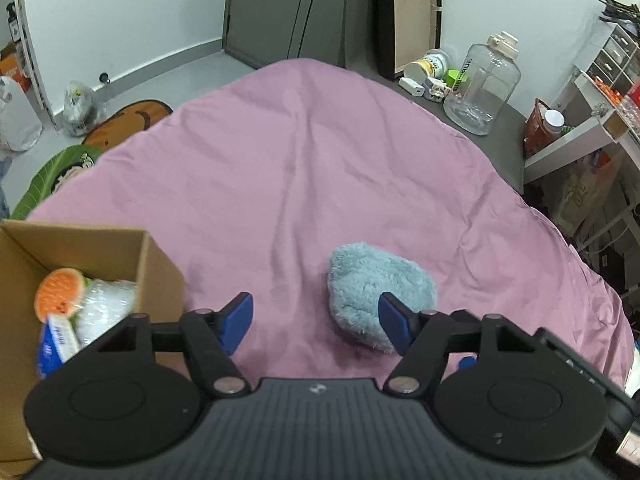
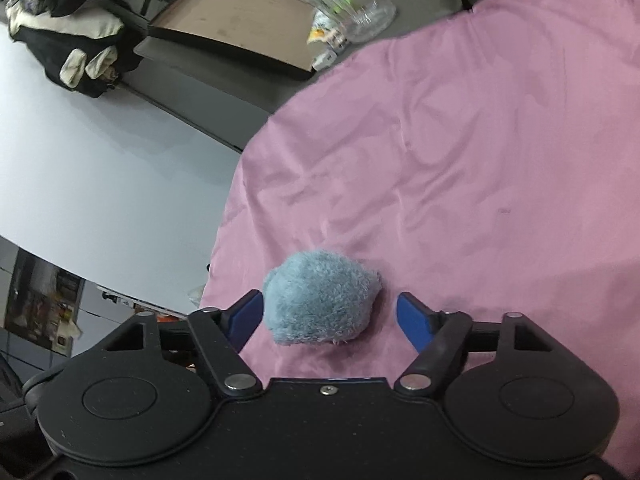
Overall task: Organize soft objects
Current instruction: 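Move the right tool toward the grey fluffy plush on the bed, then close the right gripper on the grey fluffy plush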
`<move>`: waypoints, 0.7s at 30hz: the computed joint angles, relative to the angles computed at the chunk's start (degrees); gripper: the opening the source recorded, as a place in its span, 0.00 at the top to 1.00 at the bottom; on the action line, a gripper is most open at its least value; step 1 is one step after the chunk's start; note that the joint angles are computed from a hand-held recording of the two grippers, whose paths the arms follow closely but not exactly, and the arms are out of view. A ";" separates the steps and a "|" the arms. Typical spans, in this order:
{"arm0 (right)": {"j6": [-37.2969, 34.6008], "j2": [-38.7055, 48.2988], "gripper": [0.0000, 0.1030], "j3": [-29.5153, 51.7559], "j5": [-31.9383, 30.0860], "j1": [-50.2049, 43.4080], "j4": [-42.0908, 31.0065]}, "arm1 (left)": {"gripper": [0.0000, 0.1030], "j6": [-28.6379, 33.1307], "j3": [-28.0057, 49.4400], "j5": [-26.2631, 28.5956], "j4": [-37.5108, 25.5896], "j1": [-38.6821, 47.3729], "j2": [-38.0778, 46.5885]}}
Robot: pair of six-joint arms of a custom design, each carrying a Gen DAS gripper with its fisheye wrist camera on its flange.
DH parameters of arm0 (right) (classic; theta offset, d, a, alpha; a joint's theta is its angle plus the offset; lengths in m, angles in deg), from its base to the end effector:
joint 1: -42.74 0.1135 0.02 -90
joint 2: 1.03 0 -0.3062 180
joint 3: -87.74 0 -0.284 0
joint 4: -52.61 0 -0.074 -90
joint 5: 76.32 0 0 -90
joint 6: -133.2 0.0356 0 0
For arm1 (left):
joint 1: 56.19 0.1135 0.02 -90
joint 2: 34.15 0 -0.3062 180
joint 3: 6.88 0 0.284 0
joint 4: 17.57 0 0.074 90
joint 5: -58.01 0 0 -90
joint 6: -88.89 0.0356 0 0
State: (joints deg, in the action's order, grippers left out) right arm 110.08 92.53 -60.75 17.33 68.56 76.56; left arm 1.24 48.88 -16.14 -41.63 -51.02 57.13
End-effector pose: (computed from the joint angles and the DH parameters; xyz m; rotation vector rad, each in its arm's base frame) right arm 0.2335 0.1105 0.1007 0.8616 2.1965 0.7788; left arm 0.3124 0.0185 0.1613 0.0341 2.5799 -0.3122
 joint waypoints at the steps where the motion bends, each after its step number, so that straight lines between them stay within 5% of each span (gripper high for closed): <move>1: -0.04 1.26 0.37 0.33 -0.47 -0.15 0.60 | 0.38 -0.66 -0.06 -0.34 0.97 -0.52 0.88; 13: 2.36 9.83 0.52 -1.10 -4.84 -4.34 13.26 | 0.56 -6.50 1.16 0.37 9.20 -3.38 8.23; 21: 4.04 14.77 0.53 -1.03 -8.04 -5.81 21.35 | 0.56 -8.78 2.06 1.36 11.37 -4.30 11.67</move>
